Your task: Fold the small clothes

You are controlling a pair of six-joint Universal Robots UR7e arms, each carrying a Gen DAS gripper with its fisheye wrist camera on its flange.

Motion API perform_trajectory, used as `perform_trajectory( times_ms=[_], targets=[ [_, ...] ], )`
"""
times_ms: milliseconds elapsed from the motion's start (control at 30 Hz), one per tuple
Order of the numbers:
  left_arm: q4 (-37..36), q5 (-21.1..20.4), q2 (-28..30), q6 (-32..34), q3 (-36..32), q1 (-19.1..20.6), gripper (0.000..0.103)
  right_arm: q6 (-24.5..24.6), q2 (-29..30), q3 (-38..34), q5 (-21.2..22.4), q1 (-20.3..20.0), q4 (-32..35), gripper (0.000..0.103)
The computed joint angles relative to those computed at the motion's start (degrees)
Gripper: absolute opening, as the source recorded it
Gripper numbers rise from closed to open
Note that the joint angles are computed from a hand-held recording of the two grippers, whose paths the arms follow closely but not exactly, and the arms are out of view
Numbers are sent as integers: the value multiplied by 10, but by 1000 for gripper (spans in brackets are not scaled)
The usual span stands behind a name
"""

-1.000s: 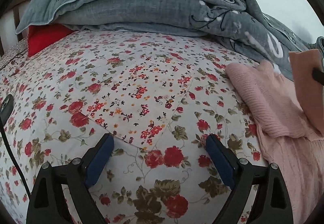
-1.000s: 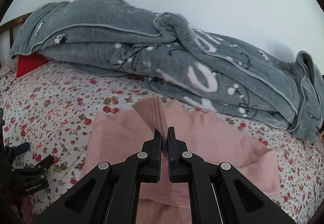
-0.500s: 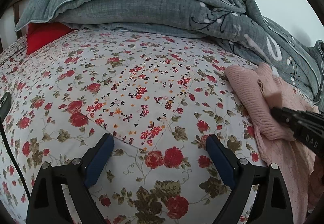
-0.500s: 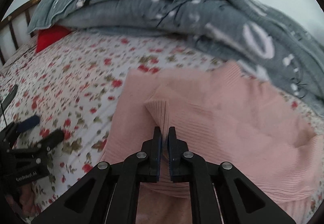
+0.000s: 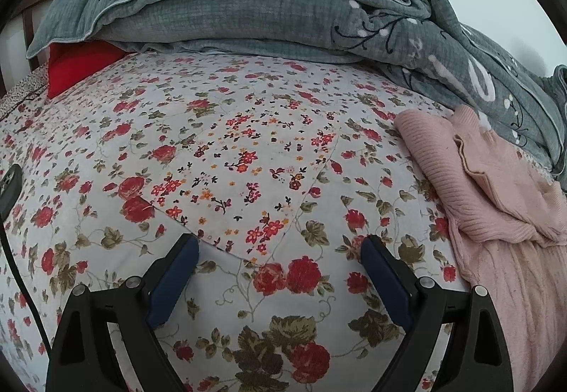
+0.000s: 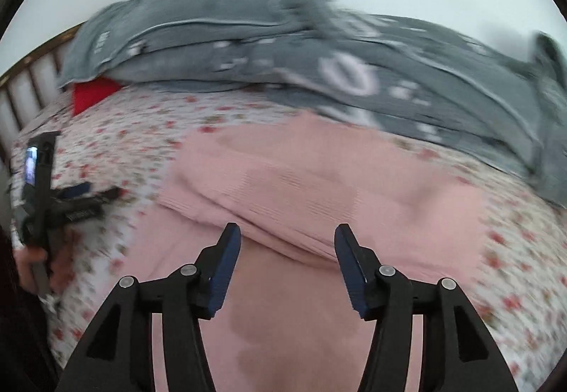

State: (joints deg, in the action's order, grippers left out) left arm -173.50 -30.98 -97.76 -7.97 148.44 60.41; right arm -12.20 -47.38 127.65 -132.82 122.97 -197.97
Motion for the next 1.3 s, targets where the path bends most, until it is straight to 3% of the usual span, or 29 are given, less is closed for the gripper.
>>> perform_trajectory(
  times_ms=[133, 233, 300, 400, 467, 567, 700, 800, 867, 967, 1033, 1067, 1100, 1233, 1300],
  targets=[
    [14, 10, 1, -5, 0, -6, 93, 14, -48, 63, -32, -16, -49, 60],
    [36, -25, -23, 10, 0, -8, 92, 17, -77, 102, -37, -29, -77, 60],
    [59, -26, -43, 5, 6, -31, 82, 5, -92, 126, -34, -40, -101, 60],
    [97, -20, -60, -4, 14, -84, 81, -10, -94, 152, -25, -57, -146, 64],
    [101, -33, -49, 2, 12, -114, 81, -7, -94, 163, -5, -75, -157, 65],
    [83, -64, 12, 13, -10, -132, 81, -10, -82, 176, 14, -98, -184, 65],
    [34, -87, 93, 37, -43, -119, 60, -21, -66, 195, 25, -121, -233, 65],
    [58, -139, 121, 4, -82, -80, 47, -47, -64, 217, 48, -136, -278, 65],
    [72, -147, 139, -30, -101, -62, 39, -64, -56, 225, 54, -141, -308, 65],
    [43, -174, 154, -61, -110, -40, 37, -78, -36, 226, 59, -144, -348, 66],
    [39, -181, 157, -73, -114, -34, 29, -97, -13, 223, 52, -142, -381, 67],
    [45, -176, 157, -79, -116, -37, 13, -104, -3, 221, 47, -140, -394, 68],
    [51, -179, 153, -79, -117, -38, 6, -106, -1, 220, 44, -140, -395, 68],
    [48, -183, 111, -88, -91, -61, 6, -102, -9, 223, 52, -144, -391, 68],
    [55, -165, 81, -100, -67, -87, 6, -97, -12, 223, 42, -138, -386, 68]
  ],
)
